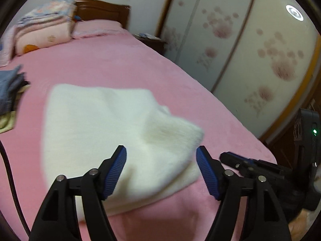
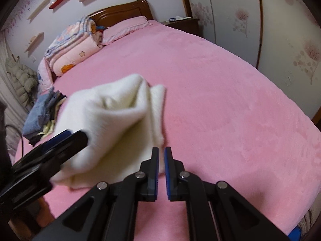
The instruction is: Fold large clothes
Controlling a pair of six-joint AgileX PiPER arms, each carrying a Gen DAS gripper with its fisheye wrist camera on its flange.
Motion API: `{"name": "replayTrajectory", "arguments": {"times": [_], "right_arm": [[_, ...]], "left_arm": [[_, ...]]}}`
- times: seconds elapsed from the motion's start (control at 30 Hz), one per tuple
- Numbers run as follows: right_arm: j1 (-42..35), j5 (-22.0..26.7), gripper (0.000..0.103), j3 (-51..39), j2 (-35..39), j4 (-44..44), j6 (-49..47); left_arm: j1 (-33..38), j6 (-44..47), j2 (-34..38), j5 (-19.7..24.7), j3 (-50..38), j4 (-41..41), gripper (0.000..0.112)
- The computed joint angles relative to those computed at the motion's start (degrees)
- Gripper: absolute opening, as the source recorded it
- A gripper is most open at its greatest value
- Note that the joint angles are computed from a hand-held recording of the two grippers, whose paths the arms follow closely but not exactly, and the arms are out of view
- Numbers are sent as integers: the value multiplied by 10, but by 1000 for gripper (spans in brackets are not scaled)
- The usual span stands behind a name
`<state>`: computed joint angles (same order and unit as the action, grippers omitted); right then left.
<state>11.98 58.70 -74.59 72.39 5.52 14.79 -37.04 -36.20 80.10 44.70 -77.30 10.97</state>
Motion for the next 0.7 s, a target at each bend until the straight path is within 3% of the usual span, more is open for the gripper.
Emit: {"name": "replayTrajectory", "arguments": {"times": [0.1,0.23,0.4,0.57,0.7], "right_arm": [[6,4,32,-31,3,21,-14],[38,12,38,-88,34,7,-10],[80,32,38,-172,109,-11,-24],[113,43,38,-215,174,-48,-46],[122,66,18,-209,192,-98,-32]], "left_arm": [[17,-47,-45,41,23,57,74],[71,-63,-66,67,54,75,74],[148,-40,-75,55,94,36,74],[169,-35,-61,37,116,31,74],[150,-48,-38,32,111,38,74]]}}
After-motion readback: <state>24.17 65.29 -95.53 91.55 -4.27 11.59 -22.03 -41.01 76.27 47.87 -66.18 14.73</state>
